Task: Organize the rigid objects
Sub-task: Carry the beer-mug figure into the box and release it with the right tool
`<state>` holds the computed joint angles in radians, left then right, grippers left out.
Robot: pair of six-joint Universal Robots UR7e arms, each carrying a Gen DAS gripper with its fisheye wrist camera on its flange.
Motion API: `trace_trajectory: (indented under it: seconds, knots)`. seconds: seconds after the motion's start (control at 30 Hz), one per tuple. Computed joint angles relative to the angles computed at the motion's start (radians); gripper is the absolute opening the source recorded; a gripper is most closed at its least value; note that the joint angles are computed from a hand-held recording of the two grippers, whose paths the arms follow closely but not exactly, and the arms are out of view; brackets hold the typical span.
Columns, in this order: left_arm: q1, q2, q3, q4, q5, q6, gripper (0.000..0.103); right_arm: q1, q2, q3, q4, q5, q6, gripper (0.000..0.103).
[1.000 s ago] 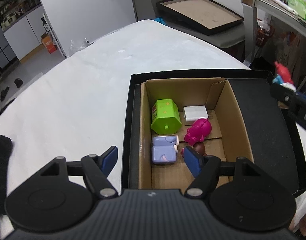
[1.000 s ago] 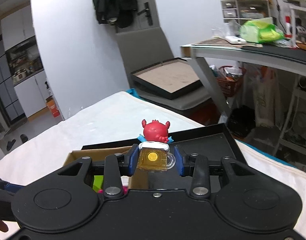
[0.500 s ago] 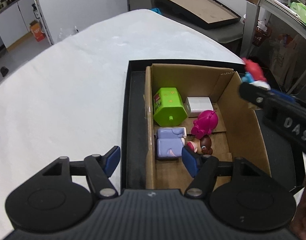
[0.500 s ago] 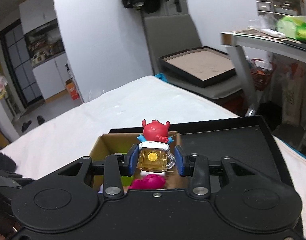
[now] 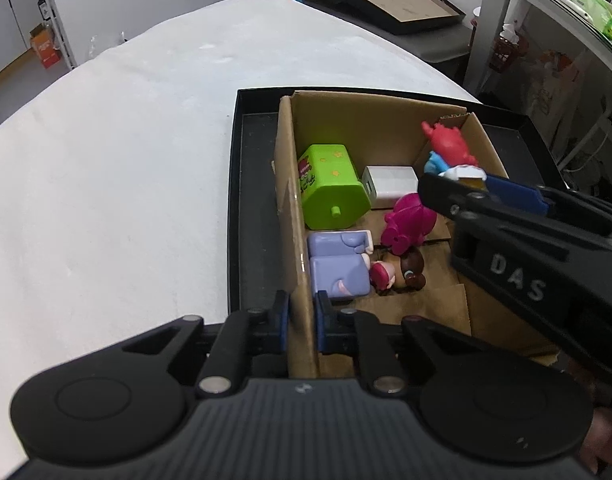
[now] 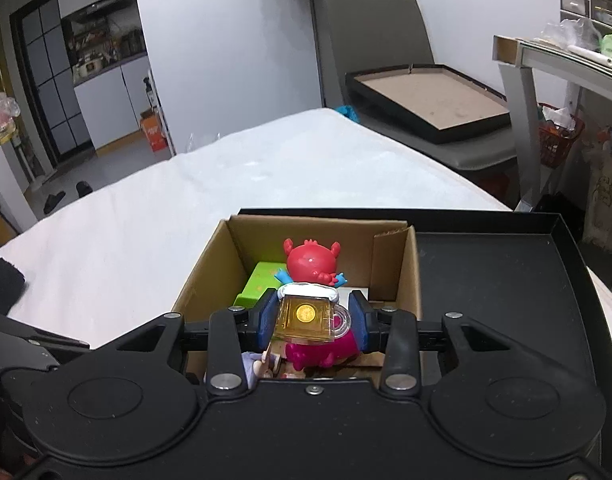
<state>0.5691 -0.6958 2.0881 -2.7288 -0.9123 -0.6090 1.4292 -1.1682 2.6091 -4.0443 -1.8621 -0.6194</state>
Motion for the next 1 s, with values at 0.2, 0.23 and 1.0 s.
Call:
trace_trajectory:
  seconds: [0.2, 0.23, 1.0]
  knots:
    - [0.002, -0.003, 0.004, -0.007, -0.004, 0.015, 0.013, 0.042, 0.041, -0.024, -0.011, -0.096, -0.005, 0.05]
    - [0.001, -0.003, 0.004, -0.007, -0.003, 0.018, 0.013, 0.047, 0.046, -0.023, -0.024, -0.105, -0.01, 0.051]
    - [-0.089, -0.069, 0.004, 0.183, 0.044, -0.114, 0.028, 0.021, -0.152, 0.103, 0.066, -0.073, 0.038, 0.073]
